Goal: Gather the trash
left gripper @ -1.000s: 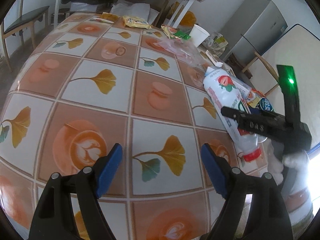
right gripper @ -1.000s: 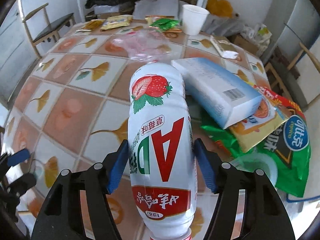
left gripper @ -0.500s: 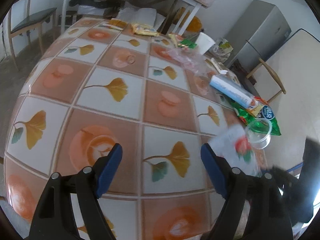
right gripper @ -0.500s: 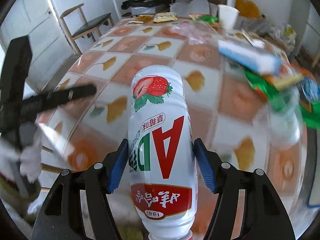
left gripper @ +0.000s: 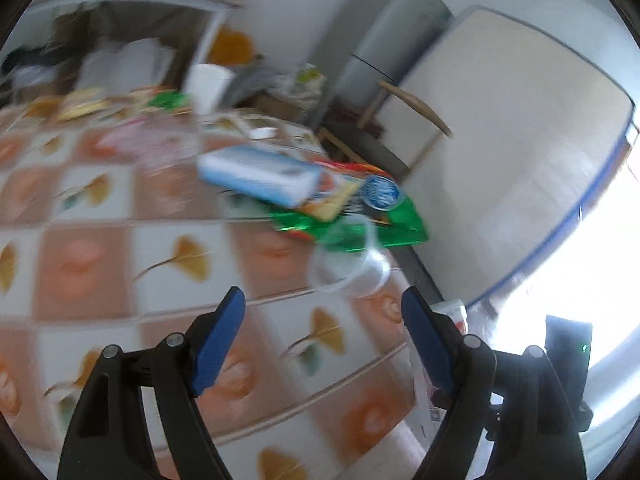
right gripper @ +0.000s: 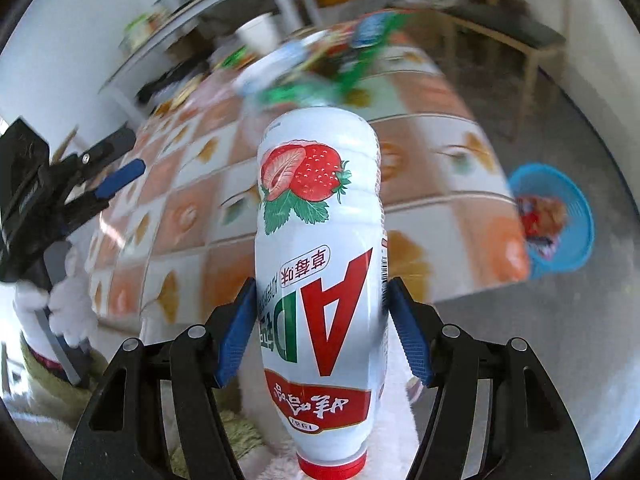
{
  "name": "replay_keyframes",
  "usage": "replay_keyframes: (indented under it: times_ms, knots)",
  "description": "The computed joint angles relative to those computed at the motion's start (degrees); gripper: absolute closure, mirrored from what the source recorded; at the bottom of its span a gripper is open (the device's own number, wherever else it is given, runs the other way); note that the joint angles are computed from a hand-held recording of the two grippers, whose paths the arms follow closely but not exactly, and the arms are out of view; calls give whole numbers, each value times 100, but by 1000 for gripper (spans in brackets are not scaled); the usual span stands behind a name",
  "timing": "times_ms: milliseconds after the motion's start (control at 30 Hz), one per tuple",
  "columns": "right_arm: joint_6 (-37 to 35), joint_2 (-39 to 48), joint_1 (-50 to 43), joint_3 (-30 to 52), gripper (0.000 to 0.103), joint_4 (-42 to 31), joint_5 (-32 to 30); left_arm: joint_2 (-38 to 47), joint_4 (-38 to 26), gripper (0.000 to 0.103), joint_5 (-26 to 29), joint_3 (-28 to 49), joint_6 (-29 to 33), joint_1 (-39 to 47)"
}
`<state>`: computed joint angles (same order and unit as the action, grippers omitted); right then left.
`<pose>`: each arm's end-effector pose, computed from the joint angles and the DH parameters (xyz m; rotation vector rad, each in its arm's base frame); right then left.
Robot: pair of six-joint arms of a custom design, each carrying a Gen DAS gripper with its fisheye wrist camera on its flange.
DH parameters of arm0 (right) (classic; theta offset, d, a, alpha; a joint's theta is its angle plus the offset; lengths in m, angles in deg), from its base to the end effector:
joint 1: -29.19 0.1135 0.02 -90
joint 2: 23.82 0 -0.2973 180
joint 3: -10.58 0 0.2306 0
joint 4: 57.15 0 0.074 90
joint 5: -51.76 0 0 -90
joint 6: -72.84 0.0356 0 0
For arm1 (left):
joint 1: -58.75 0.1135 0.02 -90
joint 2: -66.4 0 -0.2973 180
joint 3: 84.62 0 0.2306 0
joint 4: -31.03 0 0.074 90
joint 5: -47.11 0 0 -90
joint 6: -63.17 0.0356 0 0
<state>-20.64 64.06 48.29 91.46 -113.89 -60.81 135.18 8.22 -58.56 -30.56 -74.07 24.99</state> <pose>0.2650 0.1062 0.2866 -0.6463 2.6009 0.6141 0.1893 -0.1150 0.2661 -0.4128 2.2019 -0.4815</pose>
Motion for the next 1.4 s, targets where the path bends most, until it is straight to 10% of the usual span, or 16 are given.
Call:
replay_keyframes:
  times_ms: [233, 467, 567, 933, 1133, 1400]
  knots:
    - [220, 78, -438, -117, 42, 277, -350, 1647, 306, 38, 405, 1133, 913, 184]
    - [38, 82, -717, -127, 42, 198, -596, 2281, 135, 92, 584, 1612, 1022, 330]
    - [-27, 89, -819, -142, 42, 168, -699, 2007, -2, 97, 393, 1519, 1116, 182]
    - [31, 278, -440, 135, 42, 108, -674, 1076, -3312, 98, -1377, 1975, 1101, -1273]
    - [292, 534, 295, 371, 42, 372, -551, 855, -3004, 94, -968, 1366, 674, -1430]
    - [400, 661, 514, 430, 42, 413, -451, 345, -1989, 54, -1353, 805, 403, -1673]
